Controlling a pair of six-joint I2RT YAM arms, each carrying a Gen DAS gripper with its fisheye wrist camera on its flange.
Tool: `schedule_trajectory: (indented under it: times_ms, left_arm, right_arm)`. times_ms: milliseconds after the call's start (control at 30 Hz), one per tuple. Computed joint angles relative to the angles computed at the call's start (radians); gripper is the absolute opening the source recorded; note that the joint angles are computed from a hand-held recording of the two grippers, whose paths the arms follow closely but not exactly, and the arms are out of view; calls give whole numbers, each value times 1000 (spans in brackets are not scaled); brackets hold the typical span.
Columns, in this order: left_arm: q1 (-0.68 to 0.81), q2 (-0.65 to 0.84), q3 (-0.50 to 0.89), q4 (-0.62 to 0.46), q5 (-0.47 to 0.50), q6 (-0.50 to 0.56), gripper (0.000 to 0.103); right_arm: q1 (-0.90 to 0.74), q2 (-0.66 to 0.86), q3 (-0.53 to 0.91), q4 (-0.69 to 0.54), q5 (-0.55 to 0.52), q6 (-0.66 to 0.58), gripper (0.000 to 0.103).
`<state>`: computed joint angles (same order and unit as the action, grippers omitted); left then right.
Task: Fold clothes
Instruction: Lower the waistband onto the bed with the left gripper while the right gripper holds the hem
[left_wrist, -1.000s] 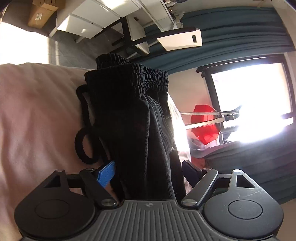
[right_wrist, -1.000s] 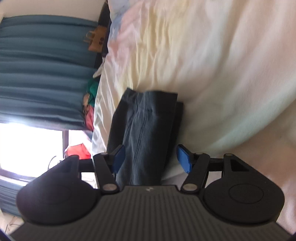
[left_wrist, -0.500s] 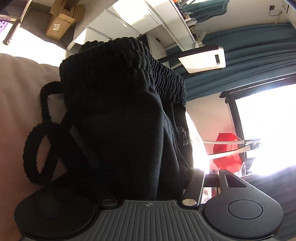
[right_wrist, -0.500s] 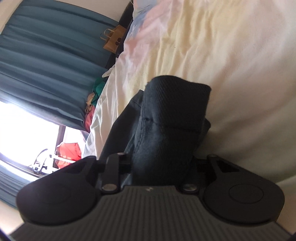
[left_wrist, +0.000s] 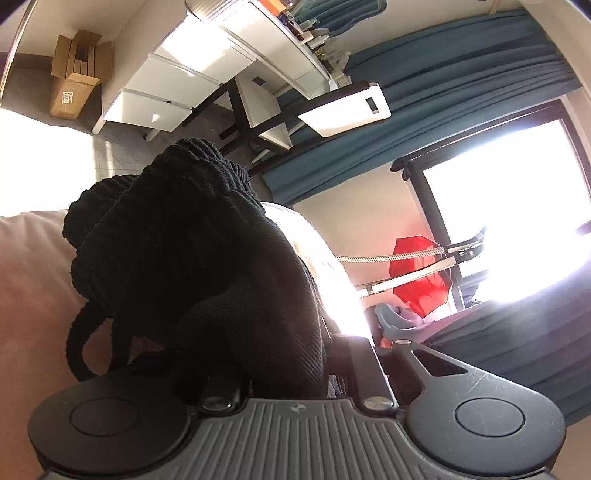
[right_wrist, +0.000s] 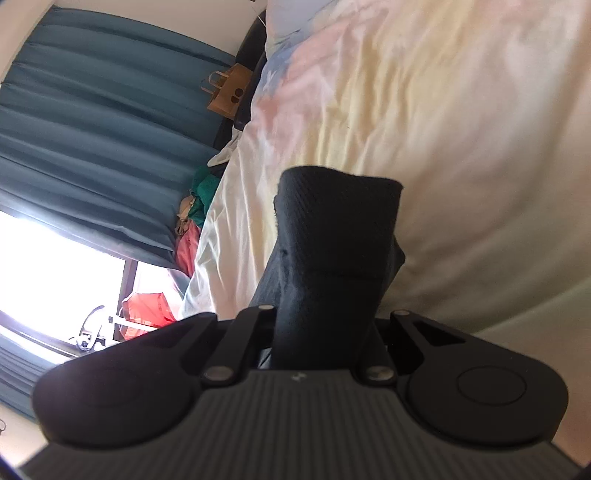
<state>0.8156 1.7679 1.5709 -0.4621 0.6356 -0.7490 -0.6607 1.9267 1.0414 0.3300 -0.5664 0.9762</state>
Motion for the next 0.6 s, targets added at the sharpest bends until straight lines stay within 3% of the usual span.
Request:
schedule_trajectory:
  times_ms: [133,267,400,467,600]
  left_arm:
    - [153,-70,63,-297,94,127,16]
    - [336,-50,171,-607,199,383,16]
    - [463,-48,164,-804,176,673,16]
    - [508,-53,127,-842,141,769,16]
    - [544,-113,-23,-746,127,885,18]
  right_arm:
    - [-50,-73,-67,-58,-71,-30,13]
    - [-108,-134,-85,-163,-162,-102,13]
    - [-172,-169,-106,-241,-232,-147,12]
    - [-191,-163,-137,-217,-246,-173,13]
    - [-180,-147,-178,-218,-186,-303,13]
